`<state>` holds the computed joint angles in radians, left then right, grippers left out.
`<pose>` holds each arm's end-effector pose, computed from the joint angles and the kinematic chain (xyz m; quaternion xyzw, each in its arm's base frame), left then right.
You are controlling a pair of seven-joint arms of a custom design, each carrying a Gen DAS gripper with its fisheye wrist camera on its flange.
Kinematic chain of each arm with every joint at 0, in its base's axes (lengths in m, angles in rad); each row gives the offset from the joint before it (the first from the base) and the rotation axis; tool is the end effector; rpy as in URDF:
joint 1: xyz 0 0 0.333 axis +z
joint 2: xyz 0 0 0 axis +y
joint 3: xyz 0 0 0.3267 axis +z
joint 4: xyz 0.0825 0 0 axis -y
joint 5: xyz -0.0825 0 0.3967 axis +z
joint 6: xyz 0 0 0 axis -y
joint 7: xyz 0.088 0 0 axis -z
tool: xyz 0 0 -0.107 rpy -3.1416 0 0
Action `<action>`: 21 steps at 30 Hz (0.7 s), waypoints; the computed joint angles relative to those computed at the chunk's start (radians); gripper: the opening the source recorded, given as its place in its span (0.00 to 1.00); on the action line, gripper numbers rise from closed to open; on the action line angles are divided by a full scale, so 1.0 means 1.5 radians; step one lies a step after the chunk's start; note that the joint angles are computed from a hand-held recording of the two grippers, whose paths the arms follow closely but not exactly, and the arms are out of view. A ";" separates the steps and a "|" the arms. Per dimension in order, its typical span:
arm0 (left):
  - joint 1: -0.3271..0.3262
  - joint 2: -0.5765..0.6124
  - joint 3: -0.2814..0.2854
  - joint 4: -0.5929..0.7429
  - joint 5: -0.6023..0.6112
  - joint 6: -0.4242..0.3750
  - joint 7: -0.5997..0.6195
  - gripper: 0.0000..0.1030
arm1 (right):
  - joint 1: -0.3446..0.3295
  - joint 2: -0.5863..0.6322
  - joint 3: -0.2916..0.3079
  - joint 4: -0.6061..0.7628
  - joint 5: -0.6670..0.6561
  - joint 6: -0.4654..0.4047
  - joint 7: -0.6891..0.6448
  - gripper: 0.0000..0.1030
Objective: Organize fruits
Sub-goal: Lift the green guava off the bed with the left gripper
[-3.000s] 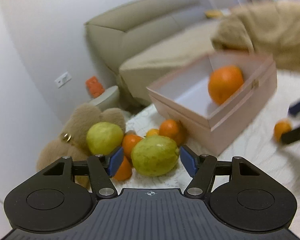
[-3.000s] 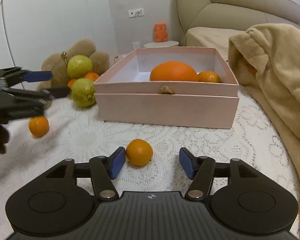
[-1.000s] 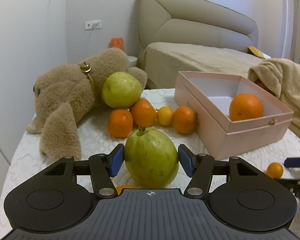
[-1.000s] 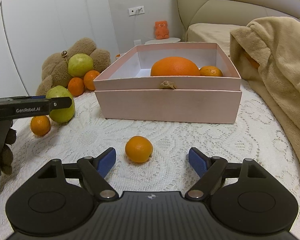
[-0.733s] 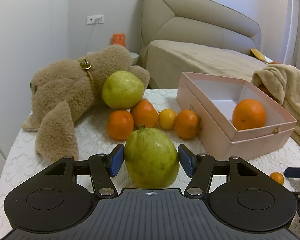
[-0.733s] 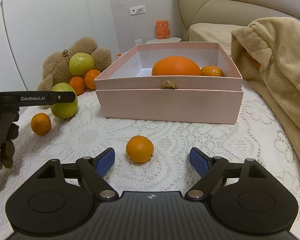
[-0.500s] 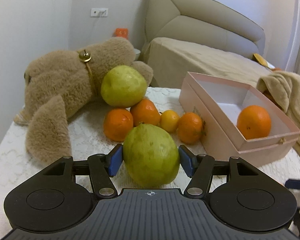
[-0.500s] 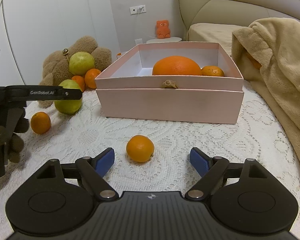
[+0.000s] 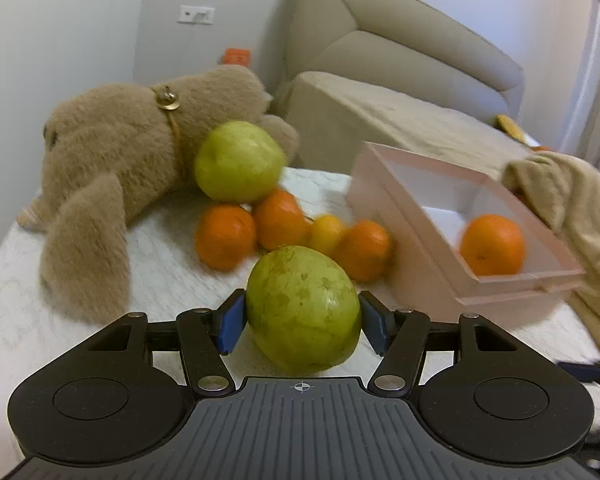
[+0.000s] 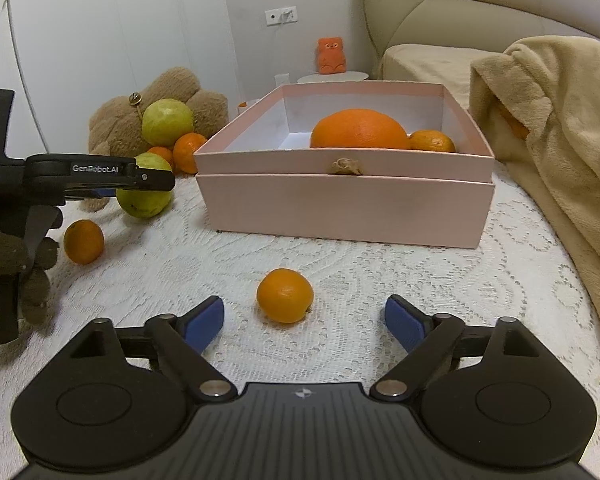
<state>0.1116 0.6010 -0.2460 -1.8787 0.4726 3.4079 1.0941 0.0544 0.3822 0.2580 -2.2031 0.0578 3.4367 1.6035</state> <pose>0.6827 -0.1189 0.3095 -0.6084 0.6494 -0.4060 0.2082 0.5914 0.1743 0.3142 -0.6899 0.5905 -0.2041 0.3658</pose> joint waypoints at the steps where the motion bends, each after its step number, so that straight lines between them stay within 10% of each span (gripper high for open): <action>1: 0.029 -0.004 -0.031 -0.015 0.016 0.004 -0.004 0.64 | -0.029 0.003 0.025 0.005 -0.022 -0.012 0.005 0.96; 5: 0.014 -0.061 -0.014 -0.109 0.036 0.073 -0.010 0.64 | -0.069 0.007 0.064 0.014 -0.037 -0.037 0.007 1.00; 9: 0.089 -0.084 -0.072 -0.160 0.150 0.102 -0.094 0.64 | -0.064 0.003 0.064 0.012 -0.019 -0.041 0.004 1.00; 21: -0.023 -0.094 0.046 -0.209 0.111 0.184 -0.099 0.64 | 0.158 -0.023 -0.132 0.008 0.098 -0.065 -0.106 1.00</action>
